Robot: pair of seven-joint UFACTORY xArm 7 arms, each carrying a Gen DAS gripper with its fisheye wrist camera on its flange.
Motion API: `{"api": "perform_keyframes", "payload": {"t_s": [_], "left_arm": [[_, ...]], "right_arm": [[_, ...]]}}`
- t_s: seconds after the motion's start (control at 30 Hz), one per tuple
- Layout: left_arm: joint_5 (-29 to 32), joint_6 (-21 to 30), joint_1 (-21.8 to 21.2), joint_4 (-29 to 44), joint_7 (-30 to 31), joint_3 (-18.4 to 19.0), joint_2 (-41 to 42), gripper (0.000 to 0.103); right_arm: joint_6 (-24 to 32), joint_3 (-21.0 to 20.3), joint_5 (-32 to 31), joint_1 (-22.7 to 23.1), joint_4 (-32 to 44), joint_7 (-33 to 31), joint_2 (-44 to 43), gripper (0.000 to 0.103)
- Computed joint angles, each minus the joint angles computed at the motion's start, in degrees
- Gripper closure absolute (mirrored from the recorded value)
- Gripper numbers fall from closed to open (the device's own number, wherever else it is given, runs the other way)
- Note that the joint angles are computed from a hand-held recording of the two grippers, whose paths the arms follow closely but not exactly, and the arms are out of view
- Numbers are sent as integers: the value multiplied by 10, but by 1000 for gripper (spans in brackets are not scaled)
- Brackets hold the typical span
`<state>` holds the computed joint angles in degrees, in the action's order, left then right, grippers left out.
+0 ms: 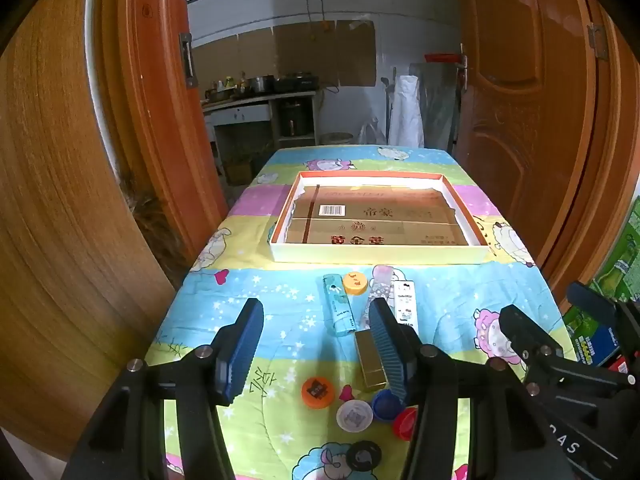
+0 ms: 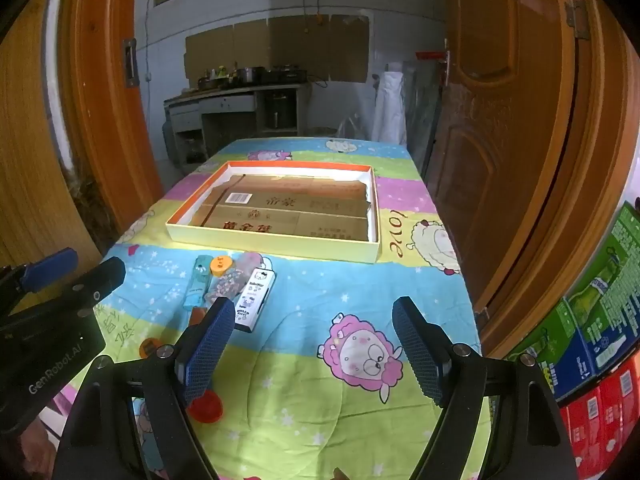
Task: Organize rigid objects
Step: 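Move both tools toward the objects in front of the cardboard tray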
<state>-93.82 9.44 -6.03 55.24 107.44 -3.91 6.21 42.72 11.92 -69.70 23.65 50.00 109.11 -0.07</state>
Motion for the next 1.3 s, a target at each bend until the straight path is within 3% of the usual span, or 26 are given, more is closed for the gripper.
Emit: {"api": "perform_keyframes", "payload": {"t_s": [0.17, 0.27, 0.37, 0.53, 1.3], "left_arm": [[7, -1, 1, -1, -12, -1, 0, 48], [-19, 6, 3, -9, 16, 1, -5, 48], [43, 16, 7, -12, -44, 3, -5, 48], [64, 14, 10, -11, -50, -3, 5, 48], [61, 37, 31, -1, -34, -4, 17, 48]], "right_arm": [[-2, -1, -4, -2, -3, 1, -3, 21], [-4, 0, -4, -3, -3, 5, -1, 21], [-4, -1, 4, -1, 5, -1, 7, 21], [-16, -6, 10, 1, 8, -15, 12, 21], [47, -10, 49, 40, 52, -5, 54, 21]]}}
